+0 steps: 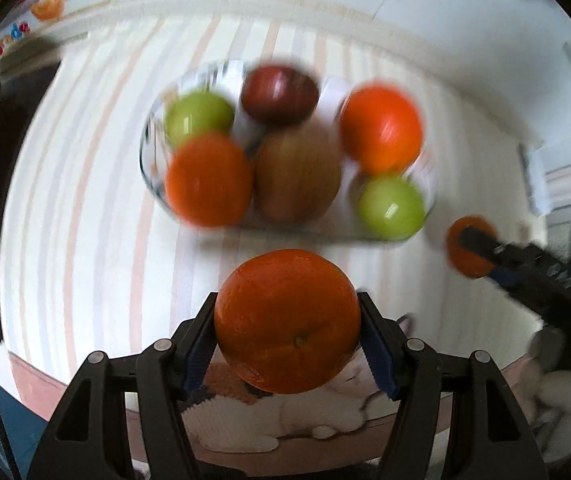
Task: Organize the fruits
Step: 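Carry the tangerine with the left tool while the right tool carries the brown-orange fruit to the plate, then open both tools to release the fruits on the plate and lift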
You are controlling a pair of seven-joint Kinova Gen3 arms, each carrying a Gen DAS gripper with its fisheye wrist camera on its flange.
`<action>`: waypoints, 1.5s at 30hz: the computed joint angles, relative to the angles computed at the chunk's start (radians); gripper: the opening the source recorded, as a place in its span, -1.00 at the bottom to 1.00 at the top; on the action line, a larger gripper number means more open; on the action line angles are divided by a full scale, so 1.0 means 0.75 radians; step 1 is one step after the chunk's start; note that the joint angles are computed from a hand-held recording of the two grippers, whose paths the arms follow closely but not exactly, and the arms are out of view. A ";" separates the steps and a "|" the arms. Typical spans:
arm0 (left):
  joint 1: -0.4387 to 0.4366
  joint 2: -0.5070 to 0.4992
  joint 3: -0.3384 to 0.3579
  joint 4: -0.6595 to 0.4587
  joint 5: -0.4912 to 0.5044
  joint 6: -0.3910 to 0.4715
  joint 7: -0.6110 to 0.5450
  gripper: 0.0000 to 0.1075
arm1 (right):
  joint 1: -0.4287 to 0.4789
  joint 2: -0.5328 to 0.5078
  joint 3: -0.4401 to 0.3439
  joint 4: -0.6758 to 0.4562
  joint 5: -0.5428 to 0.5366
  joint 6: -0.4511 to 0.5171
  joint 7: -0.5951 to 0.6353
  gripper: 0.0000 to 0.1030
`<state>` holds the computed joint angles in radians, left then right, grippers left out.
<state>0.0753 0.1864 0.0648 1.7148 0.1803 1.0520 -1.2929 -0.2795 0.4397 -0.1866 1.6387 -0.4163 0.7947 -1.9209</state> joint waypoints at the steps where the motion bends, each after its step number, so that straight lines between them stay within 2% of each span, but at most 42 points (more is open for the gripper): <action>1: -0.020 -0.006 -0.003 -0.045 0.011 0.014 -0.023 0.17 | 0.000 0.002 -0.004 -0.014 -0.008 -0.004 0.000 0.16; 6: -0.039 0.058 -0.019 -0.186 -0.025 0.024 -0.047 0.17 | -0.030 0.055 0.006 -0.155 0.018 0.020 -0.028 0.16; 9: -0.032 0.147 -0.028 -0.282 -0.086 0.046 -0.029 0.17 | -0.082 0.123 0.023 -0.266 0.072 0.059 -0.082 0.16; 12: -0.058 0.239 -0.027 -0.341 -0.083 0.081 -0.058 0.17 | -0.100 0.161 0.027 -0.322 0.111 0.101 -0.103 0.16; 19: -0.070 0.369 -0.023 -0.386 -0.066 0.130 -0.074 0.18 | -0.115 0.196 0.029 -0.344 0.158 0.113 -0.125 0.16; 22: -0.065 0.371 -0.024 -0.363 -0.069 0.097 -0.075 0.18 | -0.122 0.201 0.031 -0.357 0.176 0.128 -0.130 0.16; 28: -0.012 0.382 -0.033 -0.388 -0.137 0.115 -0.043 0.18 | -0.101 0.214 0.022 -0.345 0.164 0.119 -0.125 0.17; 33: -0.015 0.397 -0.034 -0.402 -0.135 0.131 -0.017 0.18 | -0.092 0.221 0.017 -0.346 0.152 0.122 -0.116 0.19; 35: -0.026 0.398 -0.030 -0.400 -0.117 0.128 -0.012 0.19 | -0.078 0.226 0.008 -0.352 0.134 0.129 -0.105 0.29; 40: -0.073 0.360 -0.018 -0.364 -0.045 0.100 -0.020 0.19 | -0.083 0.239 0.017 -0.390 0.136 0.171 -0.119 0.77; 41: -0.080 0.348 -0.017 -0.353 -0.034 0.093 -0.024 0.20 | -0.083 0.244 0.018 -0.401 0.136 0.186 -0.121 0.77; 45: -0.105 0.269 -0.020 -0.294 -0.003 0.060 -0.047 0.44 | -0.116 0.245 0.045 -0.436 0.175 0.238 -0.157 0.80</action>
<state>-0.0033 0.3885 0.0496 1.4941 0.1782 1.0973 -1.3284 -0.3663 0.6236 -0.1532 1.3117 -0.2853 0.9729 -2.0384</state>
